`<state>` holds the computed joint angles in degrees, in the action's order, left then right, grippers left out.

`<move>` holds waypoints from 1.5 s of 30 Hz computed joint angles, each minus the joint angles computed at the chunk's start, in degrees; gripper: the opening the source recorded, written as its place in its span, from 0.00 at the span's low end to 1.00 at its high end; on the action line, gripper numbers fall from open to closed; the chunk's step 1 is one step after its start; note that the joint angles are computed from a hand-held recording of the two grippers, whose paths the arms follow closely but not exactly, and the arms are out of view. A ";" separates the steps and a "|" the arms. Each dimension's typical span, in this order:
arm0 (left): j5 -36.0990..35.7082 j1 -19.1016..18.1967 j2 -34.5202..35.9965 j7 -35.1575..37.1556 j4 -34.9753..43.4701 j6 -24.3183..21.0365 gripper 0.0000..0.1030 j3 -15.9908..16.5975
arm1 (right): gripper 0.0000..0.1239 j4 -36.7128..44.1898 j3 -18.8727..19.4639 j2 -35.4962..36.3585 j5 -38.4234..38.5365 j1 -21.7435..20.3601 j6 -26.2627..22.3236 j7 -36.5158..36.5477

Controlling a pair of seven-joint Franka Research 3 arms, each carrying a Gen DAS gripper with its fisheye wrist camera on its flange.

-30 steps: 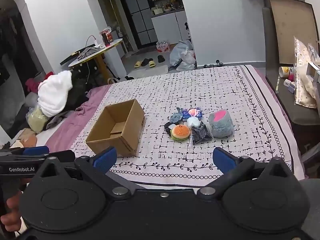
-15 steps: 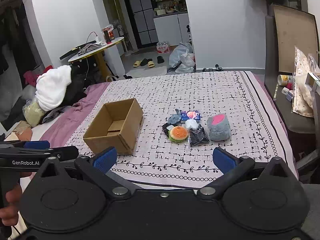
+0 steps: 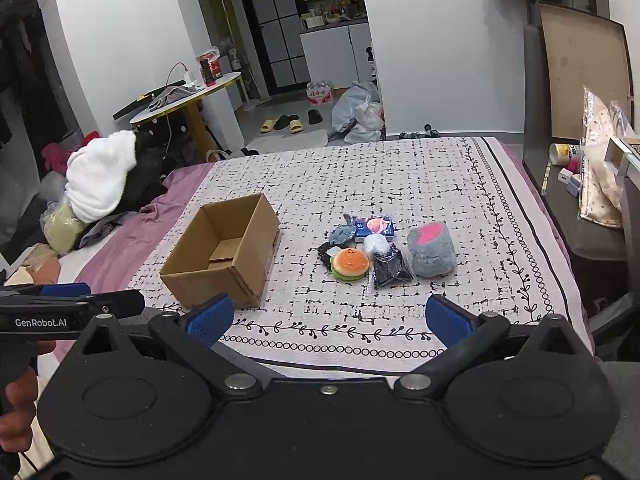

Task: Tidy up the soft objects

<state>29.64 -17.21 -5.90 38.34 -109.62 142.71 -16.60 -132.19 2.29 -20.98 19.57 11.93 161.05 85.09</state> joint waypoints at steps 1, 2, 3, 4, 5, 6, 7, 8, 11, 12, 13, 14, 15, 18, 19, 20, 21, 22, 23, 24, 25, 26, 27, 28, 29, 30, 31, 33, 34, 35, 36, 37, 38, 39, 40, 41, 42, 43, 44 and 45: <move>0.03 -0.01 0.02 0.09 0.07 -0.05 0.96 0.00 | 0.83 -0.12 0.06 -0.03 0.00 -0.02 0.12 0.14; 0.09 -0.03 -0.02 0.10 0.06 -0.07 0.96 -0.01 | 0.83 -0.15 0.02 -0.05 0.02 0.00 0.17 0.13; 0.04 -0.04 -0.05 0.22 0.09 -0.11 0.96 0.01 | 0.83 -0.06 0.02 0.01 -0.05 -0.03 0.14 0.14; 0.02 -0.07 -0.02 0.28 0.17 -0.19 0.96 -0.02 | 0.83 -0.30 -0.02 -0.15 -0.08 -0.05 0.29 0.08; 0.07 -0.08 0.01 0.24 0.21 -0.21 0.96 -0.03 | 0.83 -0.35 0.00 -0.18 -0.13 -0.09 0.35 0.12; 0.13 -0.08 0.02 0.19 0.26 -0.29 0.96 -0.05 | 0.83 -0.39 -0.05 -0.19 -0.06 -0.05 0.39 0.09; 0.05 -0.09 0.02 0.26 0.25 -0.28 0.96 -0.02 | 0.83 -0.35 -0.16 -0.19 0.02 -0.03 0.31 0.04; -0.03 -0.10 -0.01 0.36 0.19 -0.19 0.96 0.01 | 0.83 -0.23 -0.26 -0.12 0.11 -0.01 0.20 -0.01; -0.01 -0.13 -0.06 0.49 0.24 -0.28 0.96 -0.03 | 0.83 -0.40 -0.17 -0.19 0.00 -0.19 0.29 0.07; -0.04 -0.14 -0.08 0.60 0.27 -0.30 0.96 -0.02 | 0.83 -0.42 -0.13 -0.19 -0.05 -0.26 0.30 0.16; 0.16 -0.19 0.00 0.43 0.41 -0.47 0.96 -0.15 | 0.83 -0.44 -0.30 -0.24 0.11 -0.13 0.26 -0.06; 0.26 -0.21 0.03 0.36 0.46 -0.51 0.96 -0.17 | 0.83 -0.44 -0.29 -0.24 0.12 -0.14 0.26 -0.06; 0.23 -0.23 0.04 0.40 0.50 -0.57 0.96 -0.16 | 0.83 -0.46 -0.33 -0.23 0.20 -0.11 0.34 -0.11; 0.35 -0.27 0.08 0.14 0.52 -0.64 0.96 -0.19 | 0.83 -0.31 -0.33 -0.10 0.17 -0.19 0.26 -0.17; 0.34 -0.30 0.14 0.09 0.62 -0.73 0.96 -0.20 | 0.83 -0.30 -0.35 -0.09 0.20 -0.18 0.25 -0.21; 0.36 -0.32 0.21 0.05 0.70 -0.78 0.96 -0.21 | 0.83 -0.29 -0.43 -0.08 0.30 -0.11 0.22 -0.34; 0.39 -0.35 0.23 0.03 0.75 -0.83 0.96 -0.21 | 0.83 -0.29 -0.45 -0.07 0.36 -0.11 0.22 -0.37; 0.36 -0.36 0.22 0.11 0.71 -0.77 0.96 -0.17 | 0.83 -0.33 -0.39 -0.09 0.36 -0.13 0.28 -0.33; 0.37 -0.37 0.22 0.11 0.71 -0.77 0.96 -0.16 | 0.83 -0.38 -0.42 -0.08 0.42 -0.14 0.34 -0.33; 0.35 -0.39 0.23 0.09 0.73 -0.86 0.96 -0.16 | 0.83 -0.38 -0.43 -0.06 0.46 -0.15 0.32 -0.32; 0.33 -0.40 0.25 0.08 0.75 -0.91 0.96 -0.16 | 0.83 -0.40 -0.40 -0.10 0.42 -0.16 0.30 -0.36; 0.34 -0.41 0.29 0.06 0.75 -0.91 0.96 -0.16 | 0.83 -0.41 -0.41 -0.09 0.41 -0.20 0.26 -0.35; 0.34 -0.42 0.29 0.06 0.75 -0.91 0.96 -0.16 | 0.83 -0.47 -0.58 -0.08 0.55 -0.14 0.27 -0.53; 0.40 -0.43 0.29 0.01 0.76 -0.97 0.96 -0.17 | 0.83 -0.40 -0.62 0.01 0.60 -0.14 0.25 -0.61; 0.42 -0.43 0.31 0.00 0.72 -0.96 0.96 -0.15 | 0.83 -0.38 -0.57 0.03 0.58 -0.19 0.24 -0.57; 0.36 -0.43 0.37 0.08 0.75 -0.99 0.96 -0.13 | 0.83 -0.37 -0.58 0.05 0.58 -0.24 0.19 -0.58; 0.34 -0.43 0.46 0.12 0.80 -1.02 0.96 -0.11 | 0.83 -0.33 -0.56 0.12 0.60 -0.26 0.20 -0.54; 0.25 -0.39 0.57 0.10 0.75 -0.91 0.96 -0.03 | 0.83 -0.40 -0.81 0.22 0.86 -0.21 0.26 -0.83; 0.15 -0.38 0.59 0.12 0.70 -0.81 0.96 0.02 | 0.83 -0.41 -0.76 0.22 0.85 -0.26 0.31 -0.81; 0.12 -0.37 0.64 0.10 0.71 -0.78 0.96 0.03 | 0.83 -0.40 -0.77 0.26 0.88 -0.27 0.31 -0.85; 0.12 -0.37 0.77 0.12 0.85 -0.87 0.96 0.02 | 0.83 -0.38 -0.83 0.31 0.97 -0.24 0.27 -0.95; 0.14 -0.39 0.90 0.18 0.97 -0.91 0.96 0.02 | 0.83 -0.42 -0.74 0.24 0.96 -0.26 0.28 -0.90; 0.18 -0.41 1.05 0.28 1.09 -0.88 0.96 0.03 | 0.83 -0.47 -0.62 0.19 0.88 -0.34 0.27 -0.76; 0.24 -0.46 1.19 0.32 1.25 -0.98 0.96 0.00 | 0.83 -0.50 -0.76 0.21 1.03 -0.23 0.31 -0.97; 0.36 -0.48 1.40 0.35 1.46 -1.02 0.96 0.00 | 0.83 -0.46 -0.62 0.20 0.91 -0.33 0.27 -0.79; 0.67 -0.50 1.56 0.16 1.61 -1.04 0.96 -0.02 | 0.83 -0.43 -0.68 0.28 0.98 -0.28 0.28 -0.85; 0.94 -0.49 1.58 -0.03 1.63 -0.98 0.96 0.02 | 0.83 -0.43 -0.76 0.36 1.11 -0.22 0.39 -0.95; 1.39 -0.47 1.71 -0.35 1.74 -0.90 0.96 0.01 | 0.83 -0.45 -0.75 0.38 1.19 -0.16 0.51 -0.99; 1.59 -0.49 1.85 -0.44 1.86 -0.80 0.96 0.03 | 0.83 -0.44 -1.09 0.47 1.67 0.22 0.61 -1.55; 1.60 -0.52 2.07 -0.36 2.06 -0.73 0.96 0.07 | 0.83 -0.47 -1.58 0.49 2.37 0.73 0.66 -2.41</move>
<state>31.24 -17.73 -3.83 37.98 -107.56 141.98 -16.52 -132.66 0.71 -20.49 21.94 12.66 161.70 82.68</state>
